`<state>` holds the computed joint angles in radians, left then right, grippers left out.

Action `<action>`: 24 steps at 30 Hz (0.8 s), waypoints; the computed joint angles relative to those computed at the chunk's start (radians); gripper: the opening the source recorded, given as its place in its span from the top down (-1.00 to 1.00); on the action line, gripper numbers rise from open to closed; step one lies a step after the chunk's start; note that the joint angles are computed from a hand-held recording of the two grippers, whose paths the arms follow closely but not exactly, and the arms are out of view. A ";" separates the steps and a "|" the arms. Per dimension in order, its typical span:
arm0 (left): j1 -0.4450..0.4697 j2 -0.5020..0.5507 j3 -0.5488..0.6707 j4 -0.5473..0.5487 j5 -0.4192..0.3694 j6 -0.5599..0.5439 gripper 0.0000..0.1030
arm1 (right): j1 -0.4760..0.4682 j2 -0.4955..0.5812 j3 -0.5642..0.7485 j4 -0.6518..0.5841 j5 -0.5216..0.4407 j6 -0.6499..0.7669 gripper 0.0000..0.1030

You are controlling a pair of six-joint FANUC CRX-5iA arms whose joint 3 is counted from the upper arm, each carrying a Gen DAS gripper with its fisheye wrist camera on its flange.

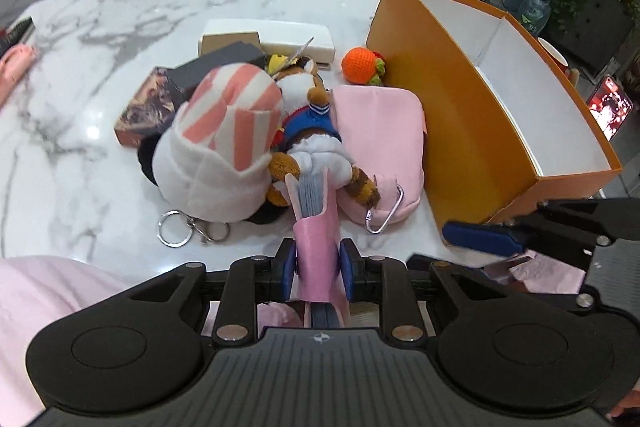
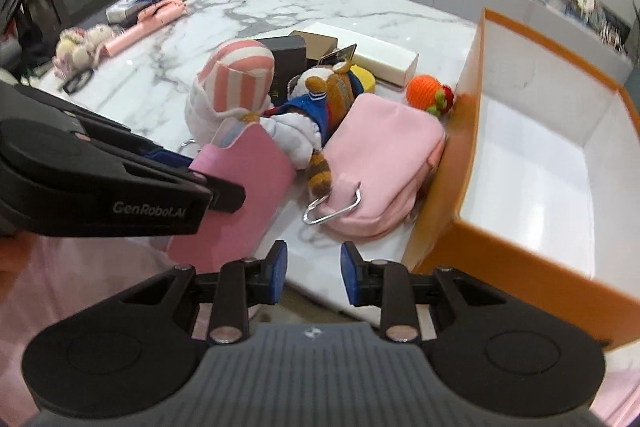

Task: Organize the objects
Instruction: 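Reach the right tool to the pink carabiner pouch and grasp it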

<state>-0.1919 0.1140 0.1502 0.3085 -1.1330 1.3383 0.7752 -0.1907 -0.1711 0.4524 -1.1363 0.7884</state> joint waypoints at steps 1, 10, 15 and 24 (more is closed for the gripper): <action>0.004 0.002 -0.003 0.012 -0.003 -0.001 0.50 | 0.004 0.011 -0.002 0.023 -0.005 0.007 0.40; 0.039 0.043 0.010 0.076 -0.033 -0.006 0.47 | 0.020 0.085 -0.008 0.154 -0.003 0.128 0.38; 0.051 0.032 -0.009 0.095 -0.022 -0.028 0.53 | 0.016 0.118 -0.009 0.183 0.001 0.201 0.17; 0.081 0.032 -0.010 0.108 -0.024 -0.005 0.55 | -0.024 0.175 0.023 0.171 0.051 0.231 -0.20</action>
